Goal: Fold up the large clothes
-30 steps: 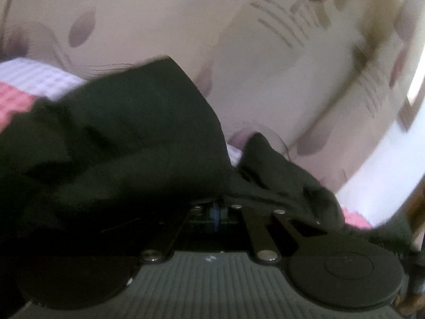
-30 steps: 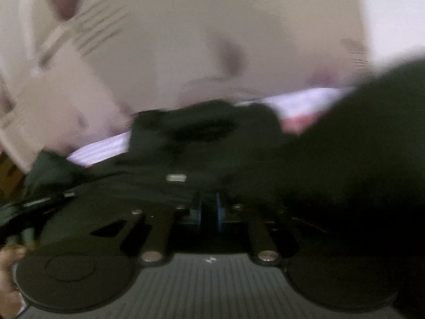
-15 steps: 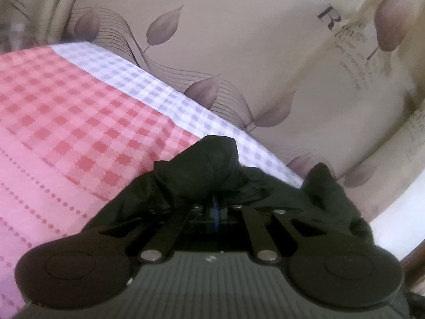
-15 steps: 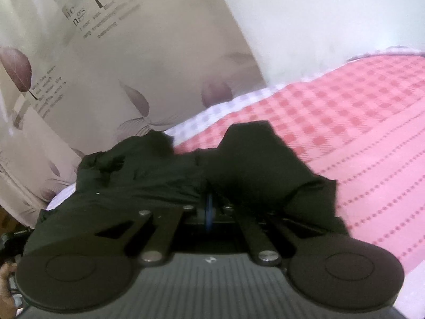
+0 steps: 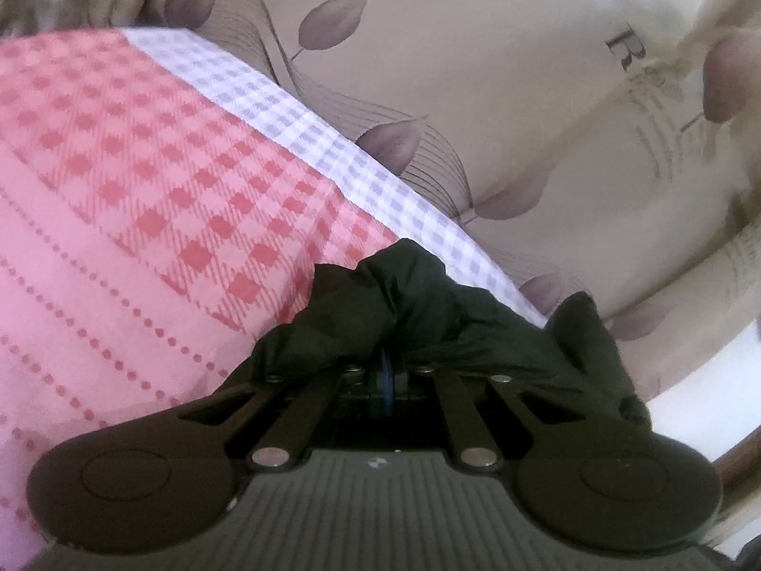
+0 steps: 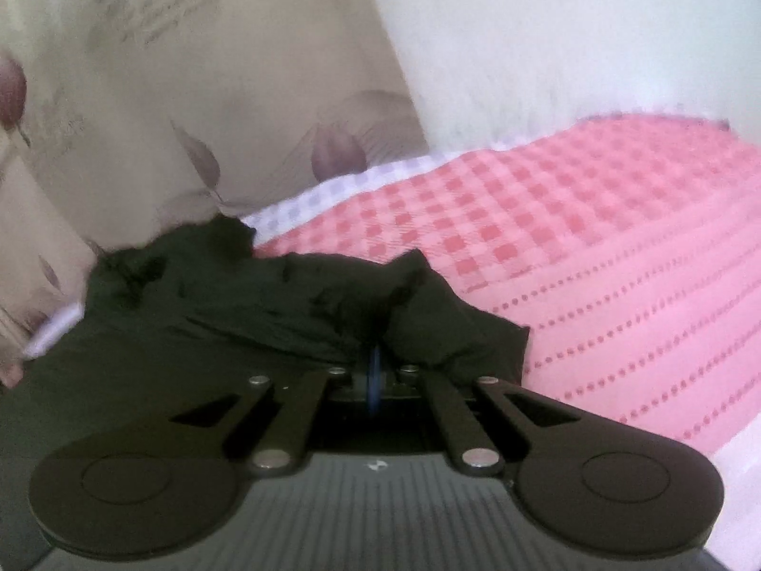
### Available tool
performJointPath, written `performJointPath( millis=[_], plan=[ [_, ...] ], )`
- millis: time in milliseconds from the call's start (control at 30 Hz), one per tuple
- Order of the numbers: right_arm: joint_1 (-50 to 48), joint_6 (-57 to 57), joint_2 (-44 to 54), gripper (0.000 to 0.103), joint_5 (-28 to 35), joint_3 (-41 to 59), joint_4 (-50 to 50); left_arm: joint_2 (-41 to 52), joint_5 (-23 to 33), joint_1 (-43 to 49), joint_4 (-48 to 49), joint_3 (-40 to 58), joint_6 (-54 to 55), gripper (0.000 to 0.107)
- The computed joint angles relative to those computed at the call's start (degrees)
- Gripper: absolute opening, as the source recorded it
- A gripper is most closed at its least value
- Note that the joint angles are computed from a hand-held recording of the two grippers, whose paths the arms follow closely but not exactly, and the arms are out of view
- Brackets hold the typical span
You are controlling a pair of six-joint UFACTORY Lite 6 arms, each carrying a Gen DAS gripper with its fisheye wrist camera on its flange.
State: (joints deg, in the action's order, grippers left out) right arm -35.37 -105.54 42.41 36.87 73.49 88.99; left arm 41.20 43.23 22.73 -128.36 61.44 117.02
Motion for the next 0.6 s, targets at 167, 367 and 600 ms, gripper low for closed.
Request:
performJointPath(
  millis=[167,367,600],
  plan=[
    [-2.3,3.0,-1.1,0.0,2.2,-1.5,-2.3,-5.4,-1.1,0.0,-5.1,-6.0,6.2,0.011],
    [-7.0,10.1,-12.4,0.01,3.0,-8.6,-9.9,-12.8,1.8,8.9,1.4,-13.5,6.9,0.027],
    [-29.5,-8.6,-33.2,0.088,27.0,-31.2,-8.5,-17.9,5.7,21.9,23.7,-12.8,3.2,0.096]
  ],
)
